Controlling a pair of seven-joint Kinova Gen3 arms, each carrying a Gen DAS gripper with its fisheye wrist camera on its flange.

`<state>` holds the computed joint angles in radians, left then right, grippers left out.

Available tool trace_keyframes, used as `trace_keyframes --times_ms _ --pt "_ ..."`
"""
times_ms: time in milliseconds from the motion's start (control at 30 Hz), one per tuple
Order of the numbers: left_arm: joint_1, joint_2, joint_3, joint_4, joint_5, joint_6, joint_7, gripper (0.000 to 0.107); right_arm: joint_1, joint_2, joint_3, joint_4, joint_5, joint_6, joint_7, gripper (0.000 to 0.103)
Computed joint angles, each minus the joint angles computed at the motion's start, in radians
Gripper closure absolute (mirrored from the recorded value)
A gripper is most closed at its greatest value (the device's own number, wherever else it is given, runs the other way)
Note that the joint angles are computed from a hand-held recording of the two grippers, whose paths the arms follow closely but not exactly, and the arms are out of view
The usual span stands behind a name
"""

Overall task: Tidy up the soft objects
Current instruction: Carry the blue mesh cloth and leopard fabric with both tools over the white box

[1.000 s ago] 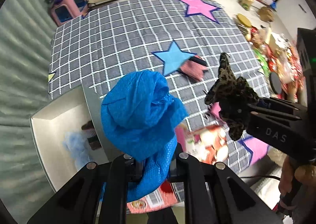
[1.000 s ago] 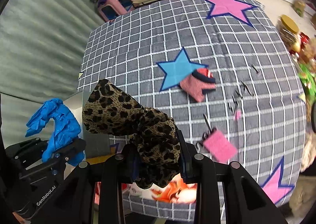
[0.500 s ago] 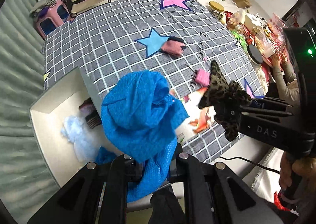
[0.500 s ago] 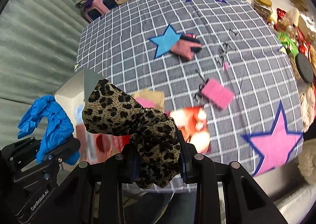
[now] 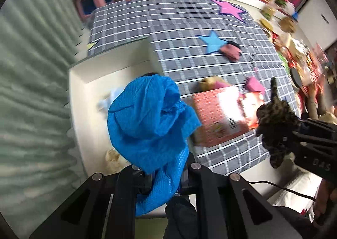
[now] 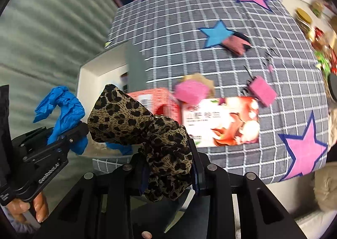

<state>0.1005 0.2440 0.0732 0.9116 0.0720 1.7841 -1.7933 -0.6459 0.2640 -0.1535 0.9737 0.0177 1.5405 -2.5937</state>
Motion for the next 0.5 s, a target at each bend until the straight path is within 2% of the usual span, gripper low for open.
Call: trace_keyframes --times_ms 167,500 --pt "-0.049 -0.025 -0.025 0.047 0.005 -0.017 -0.001 0.093 -0.036 0.087 -0.002 -0.140 0.009 0.053 0.059 0.070" --pt "-0.110 -0.041 -0.045 0.083 0.011 -0.042 0.036 0.093 -0.101 0.264 0.046 -0.464 -0.011 0.196 0.176 0.070"
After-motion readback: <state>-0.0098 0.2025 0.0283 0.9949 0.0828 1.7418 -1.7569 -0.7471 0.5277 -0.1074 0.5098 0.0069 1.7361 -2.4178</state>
